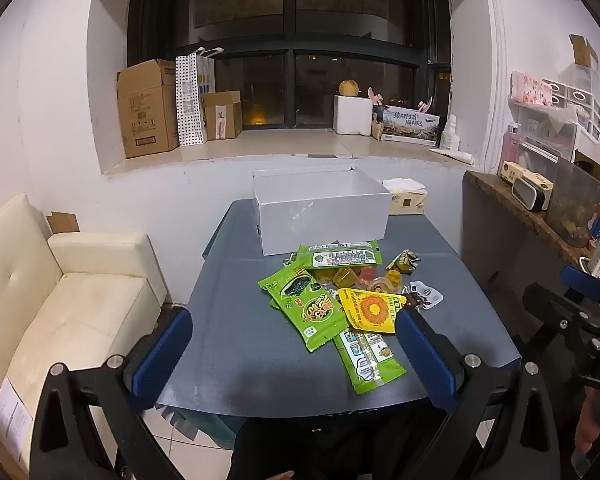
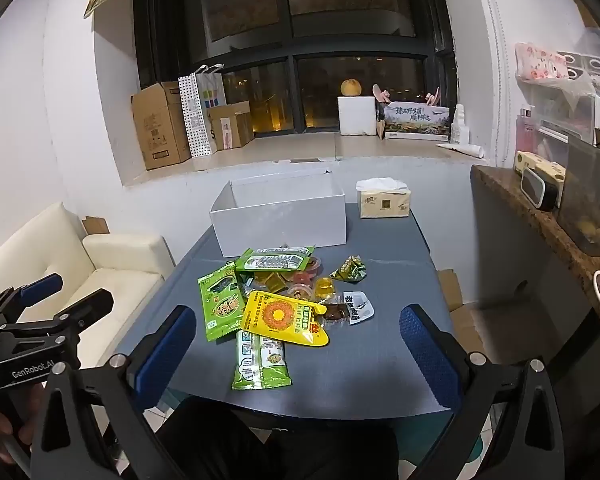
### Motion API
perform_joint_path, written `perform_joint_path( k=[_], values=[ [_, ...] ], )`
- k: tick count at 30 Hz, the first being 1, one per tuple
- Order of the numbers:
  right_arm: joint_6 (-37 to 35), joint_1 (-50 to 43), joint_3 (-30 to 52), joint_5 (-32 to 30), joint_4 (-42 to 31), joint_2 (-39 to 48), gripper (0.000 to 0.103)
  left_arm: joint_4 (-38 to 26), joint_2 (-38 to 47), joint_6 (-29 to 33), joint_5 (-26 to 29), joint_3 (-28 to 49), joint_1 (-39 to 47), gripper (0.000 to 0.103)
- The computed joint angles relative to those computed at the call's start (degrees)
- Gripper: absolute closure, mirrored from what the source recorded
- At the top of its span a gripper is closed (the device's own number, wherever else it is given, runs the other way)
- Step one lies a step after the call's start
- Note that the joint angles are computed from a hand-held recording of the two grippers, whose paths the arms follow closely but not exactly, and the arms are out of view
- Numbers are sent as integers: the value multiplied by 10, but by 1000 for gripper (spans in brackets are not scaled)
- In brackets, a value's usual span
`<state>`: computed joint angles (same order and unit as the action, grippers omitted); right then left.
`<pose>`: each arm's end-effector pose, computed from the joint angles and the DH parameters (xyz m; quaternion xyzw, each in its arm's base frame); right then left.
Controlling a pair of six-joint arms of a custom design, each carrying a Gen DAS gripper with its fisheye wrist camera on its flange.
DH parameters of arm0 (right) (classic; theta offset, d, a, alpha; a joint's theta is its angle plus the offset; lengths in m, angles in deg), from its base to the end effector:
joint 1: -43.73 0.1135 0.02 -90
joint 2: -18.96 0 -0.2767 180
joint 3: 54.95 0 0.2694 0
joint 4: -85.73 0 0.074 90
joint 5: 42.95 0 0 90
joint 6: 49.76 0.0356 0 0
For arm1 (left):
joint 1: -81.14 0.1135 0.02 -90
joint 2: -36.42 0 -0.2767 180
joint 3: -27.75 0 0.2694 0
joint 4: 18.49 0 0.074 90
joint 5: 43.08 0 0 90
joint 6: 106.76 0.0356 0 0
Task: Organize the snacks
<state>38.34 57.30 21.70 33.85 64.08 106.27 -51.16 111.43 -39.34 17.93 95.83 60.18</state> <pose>0.3515 0.0932 0.2820 -0.1721 0.8547 0.1489 0.4665 0.2834 -0.0901 0.2813 -0.1189 0.8744 0.0574 0.4668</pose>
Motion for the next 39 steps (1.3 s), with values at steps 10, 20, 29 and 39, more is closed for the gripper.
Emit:
perform_joint_path(
  k=[10,20,29,39],
  values=[
    [-5,-1,10,-6,-14,7,0,6,-5,-1,4,-3,3,0],
    [-6,4,4,1,-9,4,0,2,-6,-2,2,-2,0,0],
    [-11,3,4,0,-11,0,0,6,-8,-4,7,-6,1,0],
    [-13,4,5,1,-14,-1,0,9,-9,-5,11,-7,1,0]
  ],
)
